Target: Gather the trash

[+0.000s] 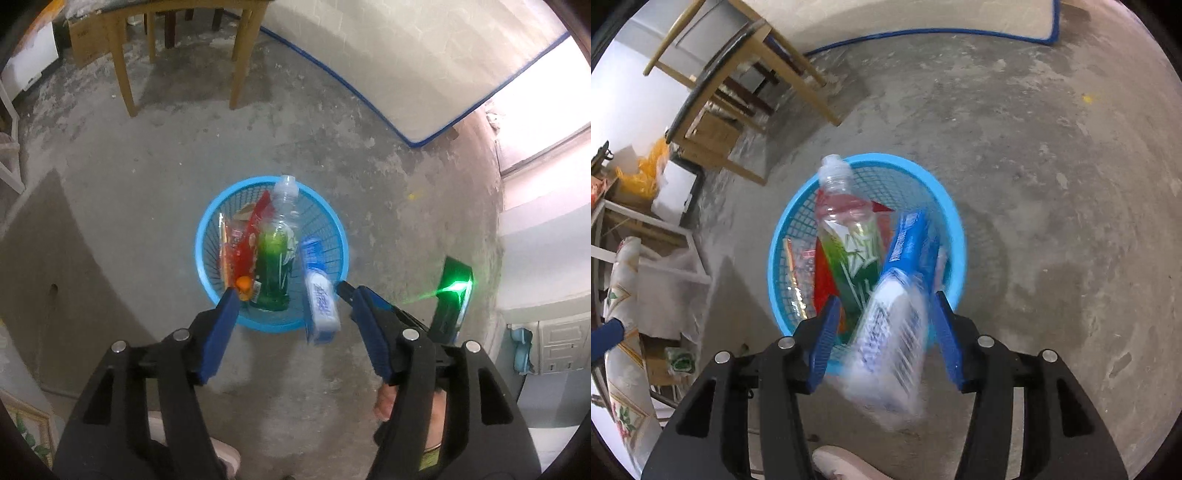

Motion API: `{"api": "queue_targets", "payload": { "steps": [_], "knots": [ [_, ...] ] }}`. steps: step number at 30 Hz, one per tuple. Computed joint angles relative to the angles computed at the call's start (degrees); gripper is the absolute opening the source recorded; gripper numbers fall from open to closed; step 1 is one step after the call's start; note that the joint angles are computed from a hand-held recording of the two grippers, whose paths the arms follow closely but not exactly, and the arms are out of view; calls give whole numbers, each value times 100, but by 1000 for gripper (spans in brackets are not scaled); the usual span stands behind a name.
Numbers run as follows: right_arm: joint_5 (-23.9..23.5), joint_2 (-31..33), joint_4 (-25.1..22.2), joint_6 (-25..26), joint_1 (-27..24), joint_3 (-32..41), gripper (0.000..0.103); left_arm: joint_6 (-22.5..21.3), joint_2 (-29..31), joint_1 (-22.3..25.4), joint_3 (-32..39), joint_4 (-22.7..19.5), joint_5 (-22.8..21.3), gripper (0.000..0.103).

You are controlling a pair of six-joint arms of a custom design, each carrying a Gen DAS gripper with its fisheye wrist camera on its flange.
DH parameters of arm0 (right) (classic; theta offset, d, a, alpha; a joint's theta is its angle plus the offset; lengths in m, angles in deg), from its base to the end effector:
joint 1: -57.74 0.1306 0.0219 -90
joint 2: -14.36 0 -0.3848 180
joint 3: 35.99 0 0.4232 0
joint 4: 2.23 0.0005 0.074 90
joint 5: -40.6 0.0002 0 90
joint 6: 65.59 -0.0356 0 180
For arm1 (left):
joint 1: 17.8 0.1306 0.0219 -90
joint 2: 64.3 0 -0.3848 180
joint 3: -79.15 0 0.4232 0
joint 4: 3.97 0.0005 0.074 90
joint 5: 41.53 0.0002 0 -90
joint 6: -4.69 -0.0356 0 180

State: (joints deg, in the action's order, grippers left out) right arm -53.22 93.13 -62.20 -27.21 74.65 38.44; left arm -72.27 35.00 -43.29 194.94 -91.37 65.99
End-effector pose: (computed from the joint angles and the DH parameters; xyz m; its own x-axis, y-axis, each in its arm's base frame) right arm 0.3977 0.1229 0.3772 -0.7845 0.5790 -0.2221 0.4785 0.7930 0.3771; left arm 0.4691 -0.2361 0.5284 -0.9437 0.2115 -0.2544 0.2939 0.8891 -0.3509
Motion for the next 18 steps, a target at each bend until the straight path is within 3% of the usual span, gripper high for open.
{"api": "queue_targets", "payload": {
  "steps": [9,12,18],
  "knots": [
    [367,-922,-286,-182,135,-358,50,-219,-617,226,-148,-82,58,61],
    [510,-1214,-452,-154,309,-334,51,-364,-991,352,-215,-82,94,65],
    [1156,-1831,-839,-213,1114,-8,65,-438,-2115,718,-675,35,94,77]
  ]
}}
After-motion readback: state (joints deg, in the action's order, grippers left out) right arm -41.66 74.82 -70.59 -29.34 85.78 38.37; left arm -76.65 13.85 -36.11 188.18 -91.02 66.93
